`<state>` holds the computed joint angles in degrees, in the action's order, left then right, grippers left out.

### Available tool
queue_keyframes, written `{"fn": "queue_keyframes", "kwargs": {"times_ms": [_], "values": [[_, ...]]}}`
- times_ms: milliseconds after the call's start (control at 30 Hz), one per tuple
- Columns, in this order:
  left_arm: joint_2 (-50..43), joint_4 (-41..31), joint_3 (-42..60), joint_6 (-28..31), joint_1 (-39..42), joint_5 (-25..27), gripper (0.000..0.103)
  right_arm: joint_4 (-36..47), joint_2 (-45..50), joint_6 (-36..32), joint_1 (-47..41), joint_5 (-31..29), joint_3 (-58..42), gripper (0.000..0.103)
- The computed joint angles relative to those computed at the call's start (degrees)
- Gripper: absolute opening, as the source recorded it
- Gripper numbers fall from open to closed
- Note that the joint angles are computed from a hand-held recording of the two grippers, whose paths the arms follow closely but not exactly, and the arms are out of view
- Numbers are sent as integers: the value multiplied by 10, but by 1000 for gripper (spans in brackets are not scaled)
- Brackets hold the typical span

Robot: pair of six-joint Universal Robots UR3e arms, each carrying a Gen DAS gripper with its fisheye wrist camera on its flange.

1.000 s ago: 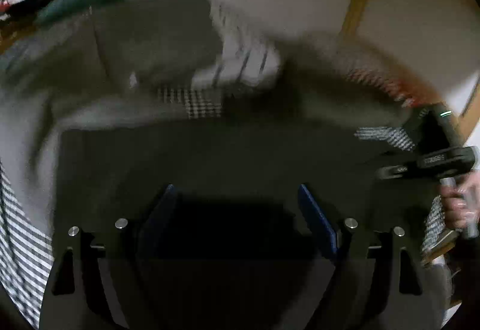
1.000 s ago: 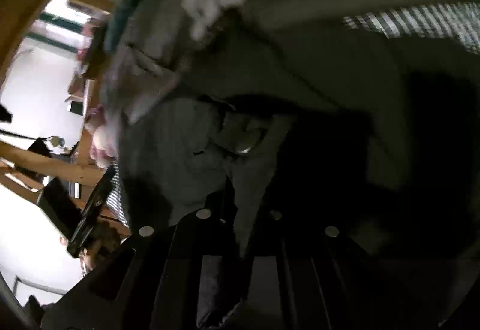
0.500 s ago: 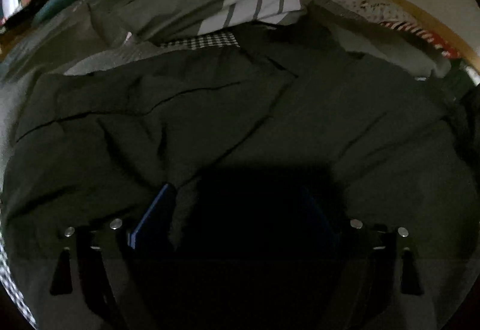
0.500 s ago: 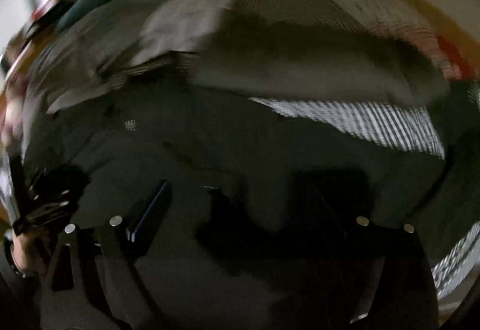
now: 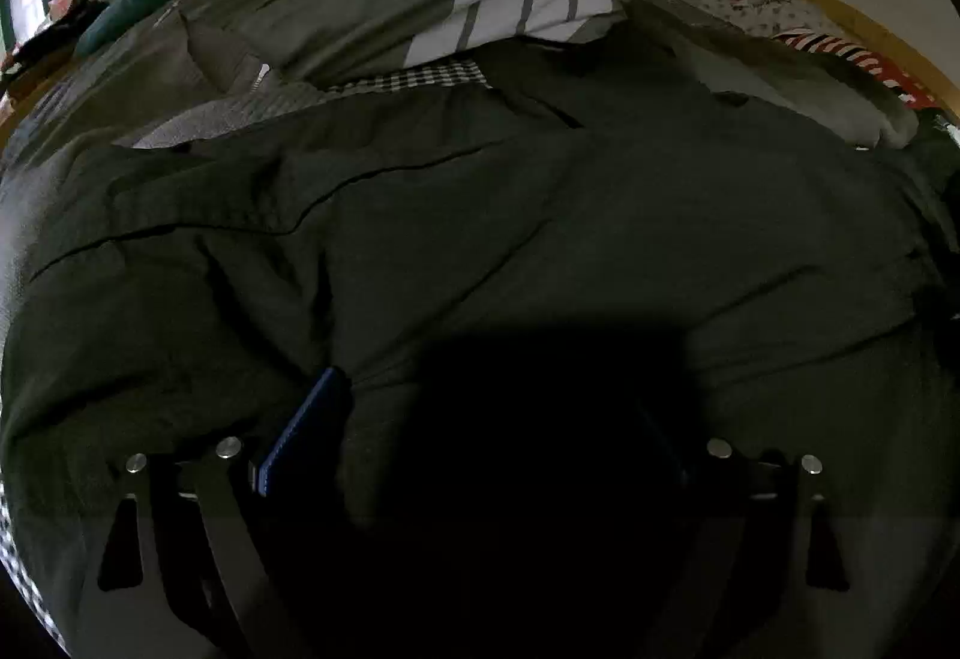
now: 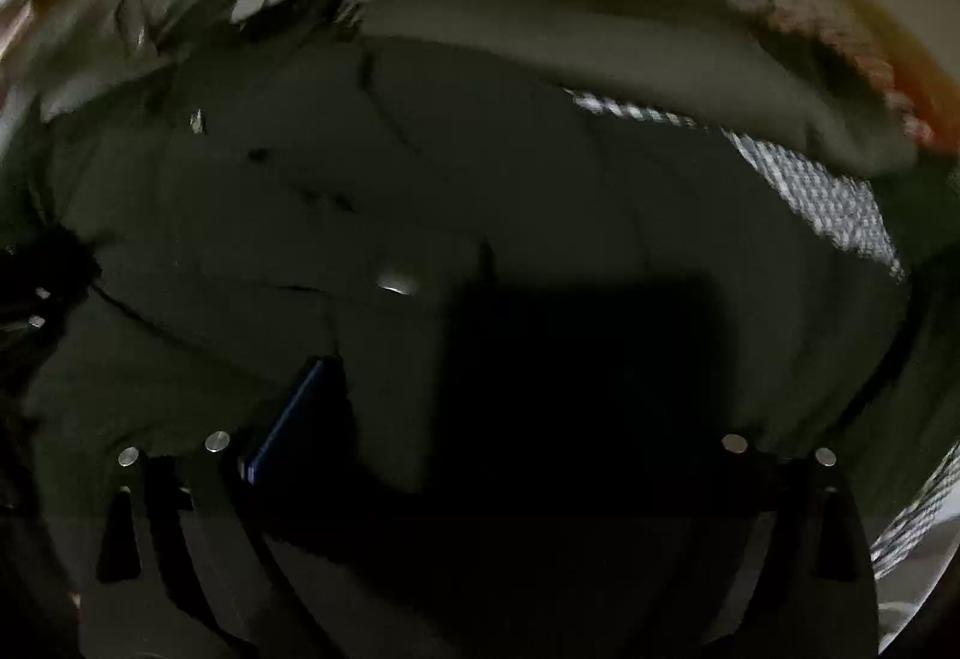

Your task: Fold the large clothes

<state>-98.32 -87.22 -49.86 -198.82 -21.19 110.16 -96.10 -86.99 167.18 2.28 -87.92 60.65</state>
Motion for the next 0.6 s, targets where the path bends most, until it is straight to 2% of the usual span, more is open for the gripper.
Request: {"fn": "queue_keyframes", "kwargs": {"times_ms": [33, 100, 133, 233, 267, 333, 367, 400, 433, 467, 533, 600], "values": [[-1, 1, -1, -1, -1, 2, 89, -3, -11, -1, -4, 6, 6, 94], [-4, 4, -1, -5, -2, 10, 89, 5, -41, -16, -34, 76, 22, 94], [-5, 5, -2, -6, -4, 12, 89, -3, -46, -23, -29, 79, 31, 94], [-6, 11, -6, -8, -7, 20, 89, -48, -32, -58, 21, 9, 70, 94], [-6, 13, -7, -6, -6, 20, 89, -60, -43, -67, 4, 31, 96, 96], [0, 16, -12, 4, -1, 9, 89, -8, -47, -86, -62, 123, 87, 97], [-1, 13, -10, 9, 2, 5, 89, 10, -57, -83, -81, 141, 86, 97], [-3, 9, -5, 10, 3, 4, 89, -5, -67, -79, -103, 131, 98, 97], [-6, 2, 3, 9, 3, 3, 89, 12, -72, -92, -135, 160, 99, 97], [-12, -9, 16, 7, 1, 5, 89, 52, -84, -113, -177, 206, 95, 97], [-43, -59, 83, -14, -14, 26, 89, 109, -112, -145, -244, 255, 84, 97], [-64, -77, 136, -42, -38, 35, 89, 196, -134, -212, -341, 316, 55, 97]]}}
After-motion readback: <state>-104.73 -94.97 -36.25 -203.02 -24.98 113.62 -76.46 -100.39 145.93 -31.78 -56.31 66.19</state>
